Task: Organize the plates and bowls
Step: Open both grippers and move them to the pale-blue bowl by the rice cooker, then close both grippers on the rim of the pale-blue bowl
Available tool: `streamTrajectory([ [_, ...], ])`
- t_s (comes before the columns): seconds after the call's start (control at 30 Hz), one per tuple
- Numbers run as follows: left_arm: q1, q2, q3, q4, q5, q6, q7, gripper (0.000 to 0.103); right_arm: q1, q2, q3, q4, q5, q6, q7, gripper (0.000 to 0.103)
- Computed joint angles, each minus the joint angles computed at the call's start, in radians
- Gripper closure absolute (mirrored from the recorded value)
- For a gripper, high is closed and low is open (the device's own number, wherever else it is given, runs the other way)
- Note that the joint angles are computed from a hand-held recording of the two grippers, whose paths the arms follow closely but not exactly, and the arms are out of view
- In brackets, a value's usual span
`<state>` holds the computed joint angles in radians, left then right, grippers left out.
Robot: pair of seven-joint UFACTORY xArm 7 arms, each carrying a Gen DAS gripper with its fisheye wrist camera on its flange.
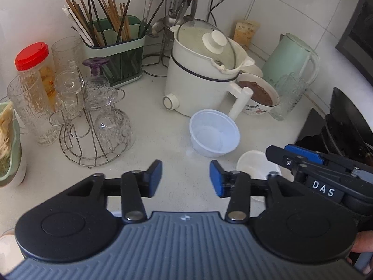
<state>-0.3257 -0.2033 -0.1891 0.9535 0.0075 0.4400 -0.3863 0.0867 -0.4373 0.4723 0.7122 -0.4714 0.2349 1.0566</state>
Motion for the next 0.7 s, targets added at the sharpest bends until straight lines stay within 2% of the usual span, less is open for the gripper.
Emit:
streamTrajectory([
  [0.13,0.007,0.047,0.004,0.038,0.012,0.010,0.007,0.042,-0.007,0.036,-0.005,0.013,-0.008,-0.011,0.000,0.063],
  [0.4,0.010,0.130,0.021,0.105,-0.003,0.034,0.035,0.042,-0.031,0.123,-0.014,0.059,-0.069,-0.010,0.048,0.063],
  [0.6,0.013,0.212,0.029,0.181,-0.003,0.059,0.038,0.042,-0.006,0.198,-0.061,0.102,-0.129,0.000,0.092,0.063],
  [0.7,0.014,0.264,0.032,0.230,-0.035,0.077,0.068,0.042,0.024,0.238,-0.099,0.125,-0.145,0.005,0.099,0.063],
])
